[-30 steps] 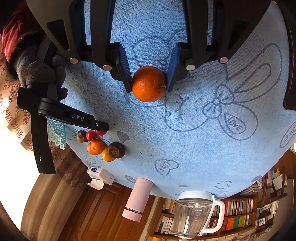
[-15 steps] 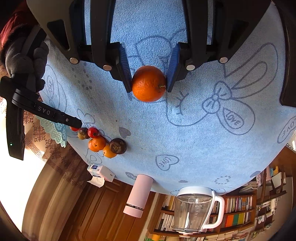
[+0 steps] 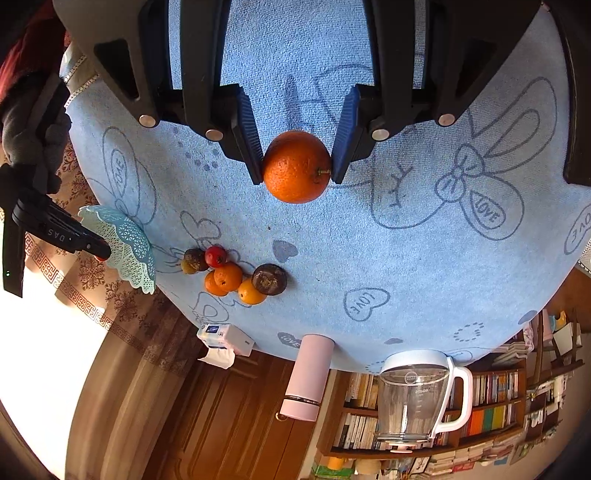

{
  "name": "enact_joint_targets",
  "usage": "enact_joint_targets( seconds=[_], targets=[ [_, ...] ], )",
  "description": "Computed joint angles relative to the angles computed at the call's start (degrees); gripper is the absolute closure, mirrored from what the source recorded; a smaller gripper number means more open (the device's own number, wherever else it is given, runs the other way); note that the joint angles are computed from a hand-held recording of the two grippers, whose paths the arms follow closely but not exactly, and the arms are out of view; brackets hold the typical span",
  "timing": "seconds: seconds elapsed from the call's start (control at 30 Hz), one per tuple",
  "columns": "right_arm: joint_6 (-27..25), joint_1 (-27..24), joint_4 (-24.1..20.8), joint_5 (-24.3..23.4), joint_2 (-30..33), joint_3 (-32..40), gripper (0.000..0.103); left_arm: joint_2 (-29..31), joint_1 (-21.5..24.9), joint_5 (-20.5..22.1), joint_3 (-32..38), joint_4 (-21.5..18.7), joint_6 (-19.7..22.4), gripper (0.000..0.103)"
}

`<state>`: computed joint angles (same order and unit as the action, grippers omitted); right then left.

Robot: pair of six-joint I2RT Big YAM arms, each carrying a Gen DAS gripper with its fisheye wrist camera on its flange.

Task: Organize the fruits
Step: 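Drop the red tomato into the basket with the right tool while left holds the orange, then carry the orange over the basket with the left tool and open it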

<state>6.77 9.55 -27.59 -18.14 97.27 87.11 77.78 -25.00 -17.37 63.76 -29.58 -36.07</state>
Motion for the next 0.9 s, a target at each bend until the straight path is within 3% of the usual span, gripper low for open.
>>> enact_joint_targets(
  seconds=[0.47,0.63,0.9],
  targets=[
    [2.79,-5.24,0.35,3.69,3.26,1.86,0.076,3.31,-1.7,-0.64,4.55,-2.08,1.39,0.065],
    [4.11,-6.02,1.71,3.68,3.28,0.99,0.063,4.64,-2.13,-0.71,6.55,-3.06,2.11,0.065],
    [6.23,-7.67,5.96,3.88,2.08,-1.25,0.063,7.54,-3.25,-0.54,11.38,-3.4,4.78,0.065]
  ],
)
